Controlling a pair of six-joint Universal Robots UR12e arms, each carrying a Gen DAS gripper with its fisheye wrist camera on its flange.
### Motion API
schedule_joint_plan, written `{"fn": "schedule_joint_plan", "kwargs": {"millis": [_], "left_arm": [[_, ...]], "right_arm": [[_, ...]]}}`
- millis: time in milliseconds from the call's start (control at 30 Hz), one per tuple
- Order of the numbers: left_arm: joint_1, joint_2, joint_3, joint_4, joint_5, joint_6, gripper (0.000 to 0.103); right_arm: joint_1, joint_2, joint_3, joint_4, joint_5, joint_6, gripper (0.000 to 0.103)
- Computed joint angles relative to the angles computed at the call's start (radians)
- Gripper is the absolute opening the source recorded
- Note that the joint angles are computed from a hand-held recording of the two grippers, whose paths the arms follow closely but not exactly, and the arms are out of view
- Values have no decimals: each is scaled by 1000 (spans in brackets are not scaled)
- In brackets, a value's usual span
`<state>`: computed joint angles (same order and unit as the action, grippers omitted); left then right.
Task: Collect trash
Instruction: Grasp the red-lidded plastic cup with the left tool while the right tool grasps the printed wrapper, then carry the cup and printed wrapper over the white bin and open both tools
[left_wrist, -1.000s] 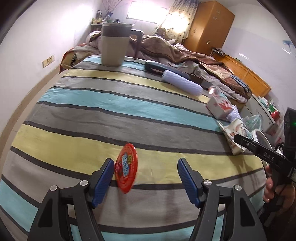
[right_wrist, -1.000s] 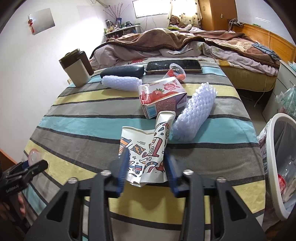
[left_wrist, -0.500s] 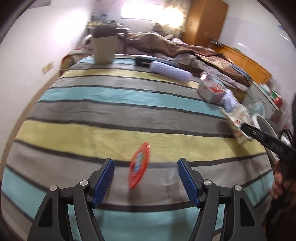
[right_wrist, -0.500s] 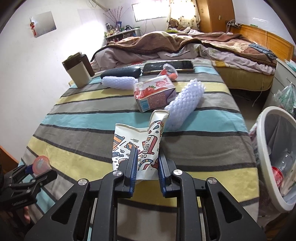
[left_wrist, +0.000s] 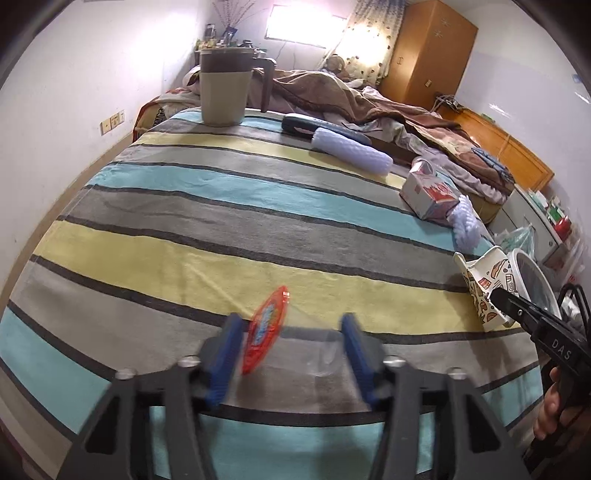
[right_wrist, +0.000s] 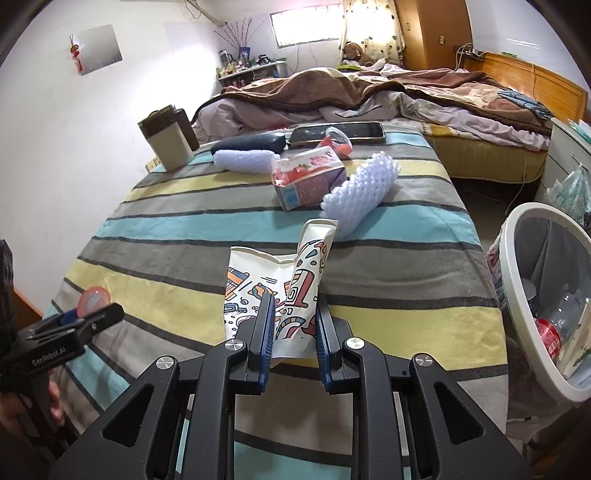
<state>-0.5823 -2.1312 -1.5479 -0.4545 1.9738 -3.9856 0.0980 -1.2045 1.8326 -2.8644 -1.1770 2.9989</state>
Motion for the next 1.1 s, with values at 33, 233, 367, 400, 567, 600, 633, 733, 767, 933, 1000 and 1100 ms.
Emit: {"fn": "schedule_joint_plan", "kwargs": {"millis": [33, 233, 367, 400, 567, 600, 633, 733, 767, 933, 1000, 1100], "left_arm": [[0, -1, 0, 7, -5, 6, 51], [2, -3, -4, 42, -20, 13, 51], [-5, -8, 8, 38, -11, 41, 51], [-6, -9, 11, 38, -9, 46, 51], [-18, -20, 43, 29, 7, 99, 51], [-20, -22, 48, 32, 6, 106, 51], [-22, -24, 55, 33, 6, 113, 51], [-29, -36, 81, 36, 0, 142, 51], [-31, -41, 90, 38, -3, 153, 51], [-41, -63, 140, 38, -5, 197, 51], [-47, -75, 164, 36, -2, 215, 51], [-56, -95, 203, 31, -4, 245, 51]], "right_arm": [[-2, 0, 0, 6, 3, 0, 23], [-11, -6, 11, -11, 9, 15, 23], [-13, -8, 17, -19, 14, 19, 23], [-14, -9, 19, -23, 15, 18, 23], [-21, -17, 30, -45, 23, 22, 23], [-24, -20, 34, -52, 22, 22, 23], [-26, -21, 36, -57, 19, 23, 23], [-35, -27, 41, -69, 22, 33, 23], [-38, -29, 45, -77, 21, 38, 23], [-53, -38, 54, -106, 15, 55, 23], [-60, -43, 58, -119, 10, 62, 23], [-72, -49, 66, -142, 1, 74, 23]]}}
